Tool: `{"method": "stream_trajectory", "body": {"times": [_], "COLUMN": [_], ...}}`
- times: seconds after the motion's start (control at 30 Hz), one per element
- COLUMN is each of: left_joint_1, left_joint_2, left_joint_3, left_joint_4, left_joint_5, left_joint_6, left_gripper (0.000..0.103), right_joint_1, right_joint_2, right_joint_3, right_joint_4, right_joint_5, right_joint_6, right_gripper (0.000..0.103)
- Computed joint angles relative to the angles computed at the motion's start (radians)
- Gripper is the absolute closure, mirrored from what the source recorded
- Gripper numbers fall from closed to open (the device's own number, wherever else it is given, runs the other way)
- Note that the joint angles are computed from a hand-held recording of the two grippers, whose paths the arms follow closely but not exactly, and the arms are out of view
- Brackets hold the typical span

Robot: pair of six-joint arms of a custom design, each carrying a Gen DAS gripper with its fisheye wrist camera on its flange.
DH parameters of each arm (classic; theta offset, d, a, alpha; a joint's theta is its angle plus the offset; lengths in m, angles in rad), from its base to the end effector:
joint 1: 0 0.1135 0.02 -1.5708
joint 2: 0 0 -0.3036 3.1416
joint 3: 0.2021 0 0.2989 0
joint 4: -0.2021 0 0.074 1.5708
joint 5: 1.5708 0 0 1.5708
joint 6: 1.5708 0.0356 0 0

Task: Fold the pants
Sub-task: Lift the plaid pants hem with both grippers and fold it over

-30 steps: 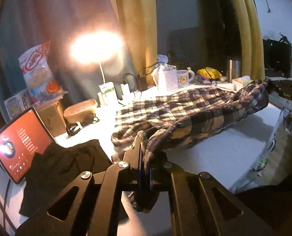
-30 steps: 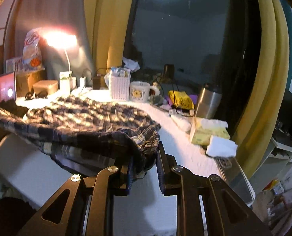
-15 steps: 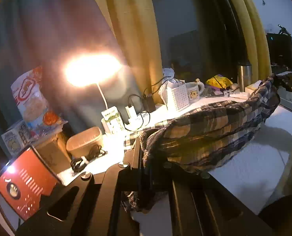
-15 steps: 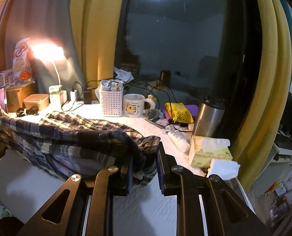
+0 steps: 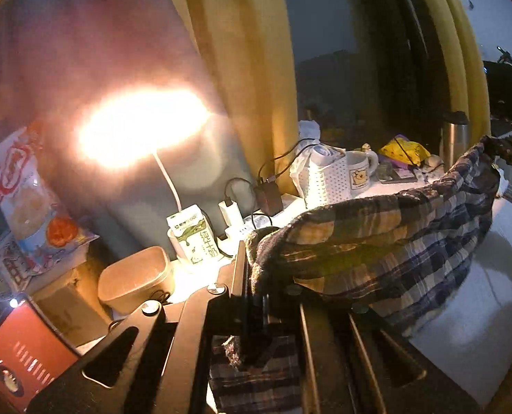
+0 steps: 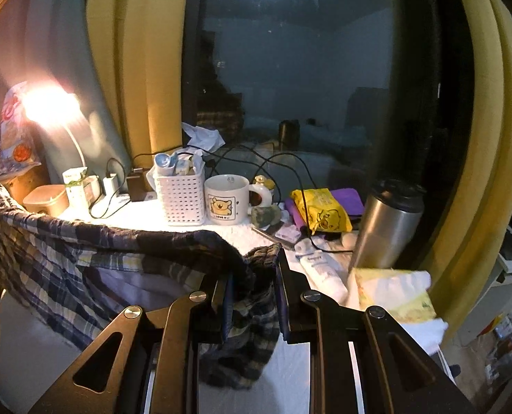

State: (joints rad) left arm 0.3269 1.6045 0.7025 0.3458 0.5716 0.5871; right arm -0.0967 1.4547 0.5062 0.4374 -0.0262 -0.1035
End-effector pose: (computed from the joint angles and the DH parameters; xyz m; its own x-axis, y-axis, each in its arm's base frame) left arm 0.3349 0.0932 0.1695 -0.3248 0.3818 -0.8653 0.4144 0.8799 0.2327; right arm 0.2985 -0.0280 0.1585 -0.4919 -0.0560 -0.8689 0.0231 0.9967 -0.0774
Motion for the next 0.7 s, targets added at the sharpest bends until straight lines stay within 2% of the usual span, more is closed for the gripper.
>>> {"method": "stream_trajectory", "body": {"times": [0.43,0.7], "left_joint_1": [-0.140,-0.165], "left_joint_2": [0.327,0.501], "left_joint_3": [0.291,0.495], "left_joint_4": [-0.070,-0.193], "left_joint_5": [-0.154,-0.221], "left_joint_6": [-0.056,-0.122], "left_gripper": [0.099,0.094], "right_joint_1": [-0.011,0.003], "right_joint_2": [0.380,0.580], "right_joint_3": [0.307,0.520], "right_joint_4": [-0.018,-0.119], "right_joint_5": [0.010,-0.004], "right_joint_6": [0.010,0.020], "right_gripper": [0.082,0.082]}}
